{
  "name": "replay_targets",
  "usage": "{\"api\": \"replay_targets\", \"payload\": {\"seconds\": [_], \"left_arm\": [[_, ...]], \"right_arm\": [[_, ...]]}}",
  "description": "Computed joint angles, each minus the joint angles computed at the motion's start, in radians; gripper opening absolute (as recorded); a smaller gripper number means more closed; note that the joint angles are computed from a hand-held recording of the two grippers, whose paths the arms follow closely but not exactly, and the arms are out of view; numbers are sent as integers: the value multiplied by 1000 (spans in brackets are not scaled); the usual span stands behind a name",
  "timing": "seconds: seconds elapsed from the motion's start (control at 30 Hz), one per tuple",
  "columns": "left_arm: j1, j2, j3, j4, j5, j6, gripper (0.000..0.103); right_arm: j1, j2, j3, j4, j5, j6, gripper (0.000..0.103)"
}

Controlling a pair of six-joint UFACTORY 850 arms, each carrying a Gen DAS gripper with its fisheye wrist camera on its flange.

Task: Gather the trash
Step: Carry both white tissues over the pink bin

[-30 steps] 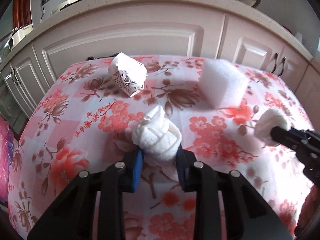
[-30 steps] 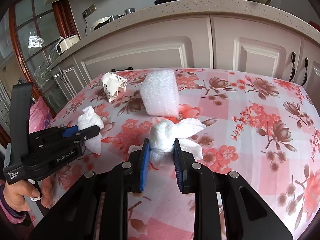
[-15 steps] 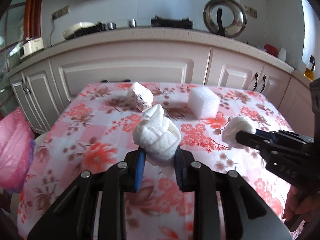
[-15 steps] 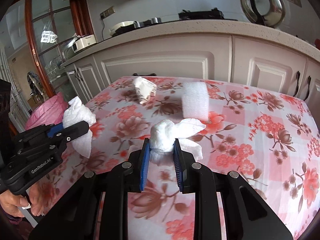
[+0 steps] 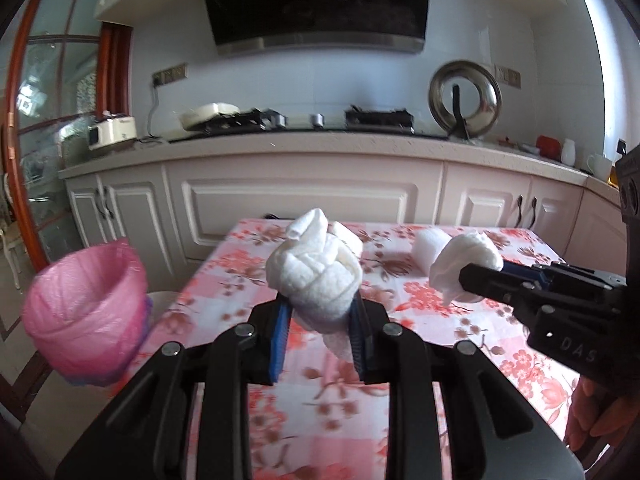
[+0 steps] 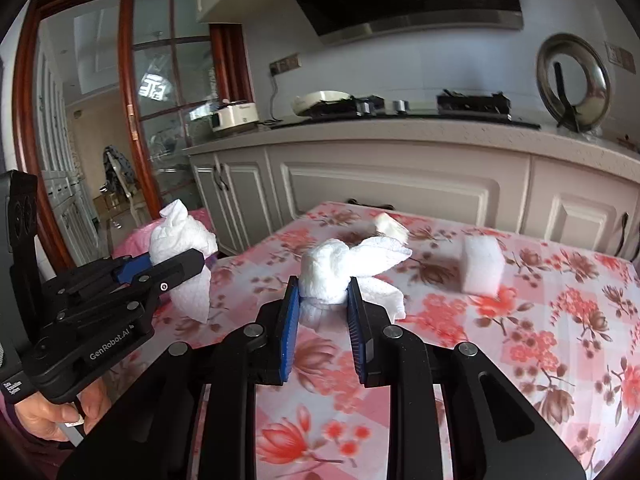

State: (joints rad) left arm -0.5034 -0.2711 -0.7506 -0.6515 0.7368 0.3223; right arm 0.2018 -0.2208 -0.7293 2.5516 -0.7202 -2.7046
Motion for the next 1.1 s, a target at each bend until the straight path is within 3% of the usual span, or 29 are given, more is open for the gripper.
{"api": "replay_targets", "payload": {"seconds": [0.33,0.73,1.1], "left_arm": [[55,147,199,6,149,-71,26],[198,193,267,17,185,-115,26],[395,182,252,101,160,-138,26]], "right_arm": [[130,30,6,32,-31,-69,23],[263,-108,-192,-58,44,-4,23],[340,-276,-437,-227,86,152,24]]}}
